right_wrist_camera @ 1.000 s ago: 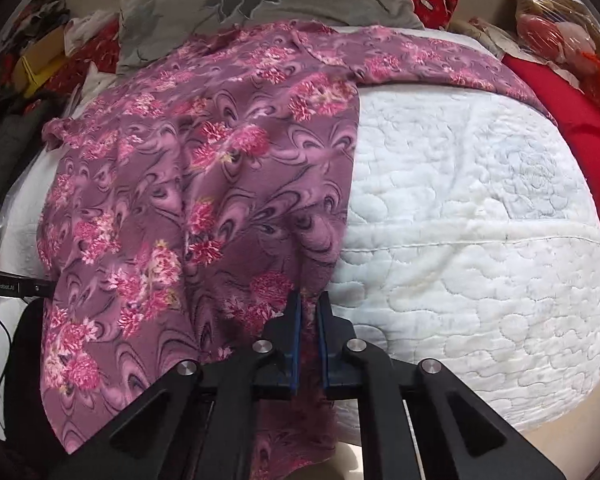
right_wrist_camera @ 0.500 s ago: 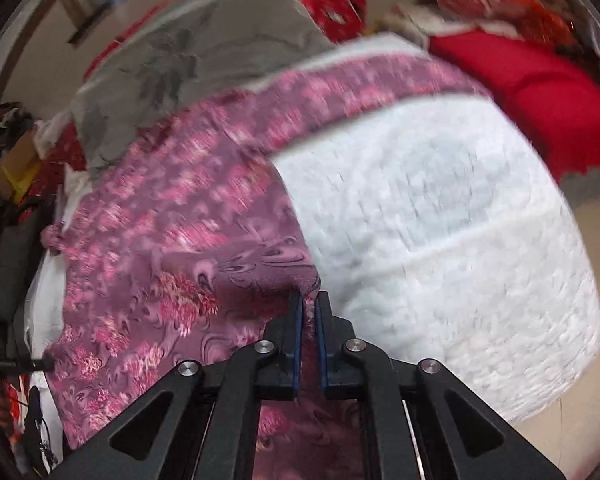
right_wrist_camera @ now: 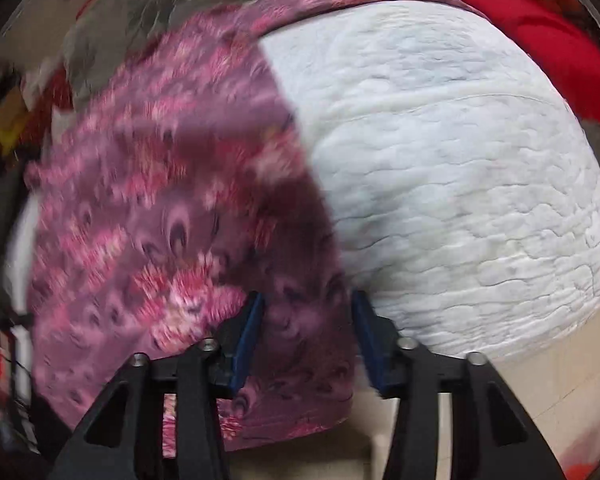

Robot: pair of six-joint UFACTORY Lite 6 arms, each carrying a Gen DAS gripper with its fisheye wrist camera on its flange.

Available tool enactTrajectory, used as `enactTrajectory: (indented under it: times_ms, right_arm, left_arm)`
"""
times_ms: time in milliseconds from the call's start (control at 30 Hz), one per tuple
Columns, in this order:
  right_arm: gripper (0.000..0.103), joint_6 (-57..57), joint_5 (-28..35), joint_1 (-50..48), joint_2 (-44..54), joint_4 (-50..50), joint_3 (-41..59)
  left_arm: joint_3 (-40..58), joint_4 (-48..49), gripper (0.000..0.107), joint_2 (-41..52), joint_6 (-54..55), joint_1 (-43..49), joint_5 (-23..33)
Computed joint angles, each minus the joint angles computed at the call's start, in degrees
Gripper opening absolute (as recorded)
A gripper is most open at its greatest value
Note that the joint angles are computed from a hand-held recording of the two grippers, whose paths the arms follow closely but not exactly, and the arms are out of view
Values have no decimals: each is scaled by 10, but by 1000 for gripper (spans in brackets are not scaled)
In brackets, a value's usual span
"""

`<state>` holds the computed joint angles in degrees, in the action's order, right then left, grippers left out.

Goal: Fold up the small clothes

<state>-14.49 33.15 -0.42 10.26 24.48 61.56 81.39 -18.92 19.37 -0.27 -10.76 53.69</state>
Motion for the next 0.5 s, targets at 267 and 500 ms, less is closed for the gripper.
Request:
enactTrajectory:
  times_ms: [267,500]
  right_arm:
    - [5,-189,201,-164,-119,293,51]
    - [5,-196,258,-226,-131,311,49]
  left_arm:
    - [46,-108,2,-125,38,147,118]
    - [20,-12,3,-112,13,143,123]
